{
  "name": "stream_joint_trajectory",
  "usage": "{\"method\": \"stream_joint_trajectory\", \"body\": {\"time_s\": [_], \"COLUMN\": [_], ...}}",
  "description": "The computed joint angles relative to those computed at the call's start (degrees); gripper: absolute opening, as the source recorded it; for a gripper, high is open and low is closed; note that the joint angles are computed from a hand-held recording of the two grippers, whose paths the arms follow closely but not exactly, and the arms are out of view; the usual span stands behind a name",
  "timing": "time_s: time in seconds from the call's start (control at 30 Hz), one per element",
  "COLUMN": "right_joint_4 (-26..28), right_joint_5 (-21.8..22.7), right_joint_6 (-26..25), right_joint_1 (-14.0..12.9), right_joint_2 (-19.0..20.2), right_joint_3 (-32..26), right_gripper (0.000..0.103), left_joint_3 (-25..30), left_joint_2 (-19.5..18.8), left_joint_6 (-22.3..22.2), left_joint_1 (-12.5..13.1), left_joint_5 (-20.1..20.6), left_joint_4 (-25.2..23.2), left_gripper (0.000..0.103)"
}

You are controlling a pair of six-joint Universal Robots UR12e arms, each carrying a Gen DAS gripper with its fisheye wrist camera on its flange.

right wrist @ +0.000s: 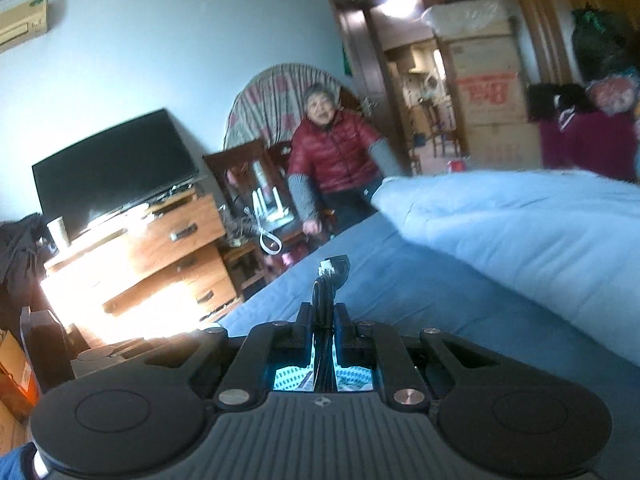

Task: Organize objects
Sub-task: 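Carry the white cap and small item over the basket and open both tools, then move both tools back to the pile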

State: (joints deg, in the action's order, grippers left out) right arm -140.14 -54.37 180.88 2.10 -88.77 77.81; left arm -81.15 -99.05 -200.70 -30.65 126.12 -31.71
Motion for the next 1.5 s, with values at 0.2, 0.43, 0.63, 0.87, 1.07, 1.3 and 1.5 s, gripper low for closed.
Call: {"method": "stream_joint_trajectory", "body": {"time_s": [0.2,0.43,0.63,0.87,1.07,1.3,1.5], "right_joint_4": [1.0,1.0,0.5,0.7,-8.5,-18.0,-6.1], "right_joint_5": [-2.0,-3.6,-3.4,-3.1,0.3,-2.3,-9.3], "right_joint_6": [-1.3,-1.6,-1.6,-2.9,0.5,1.1,-3.7], "right_joint_1": [3.4,4.9,4.9,5.1,2.2,-11.7,-23.5], "right_joint_2": [2.6,4.4,4.7,4.7,1.4,-13.3,-24.7], "right_joint_3": [-1.7,-2.1,-1.4,-1.5,3.2,21.6,33.4], "right_gripper": [0.012,0.012,0.012,0.019,0.057,0.073,0.074], "left_joint_3": [0.2,0.0,-0.1,0.3,0.4,-1.8,-0.8], "left_joint_2": [-0.5,-0.8,-1.0,-1.3,-1.5,-2.1,-8.9], "left_joint_6": [-1.0,-1.5,-1.7,-1.8,0.2,13.3,13.9], "left_joint_1": [1.4,2.0,2.4,2.2,0.7,-5.4,-9.1], "left_joint_5": [-1.3,-2.1,-2.5,-1.5,1.3,-14.8,-34.6], "left_joint_4": [-1.4,-2.0,-2.3,-2.9,0.3,19.5,17.3], "left_gripper": [0.04,0.04,0.04,0.067,0.092,0.092,0.085]}}
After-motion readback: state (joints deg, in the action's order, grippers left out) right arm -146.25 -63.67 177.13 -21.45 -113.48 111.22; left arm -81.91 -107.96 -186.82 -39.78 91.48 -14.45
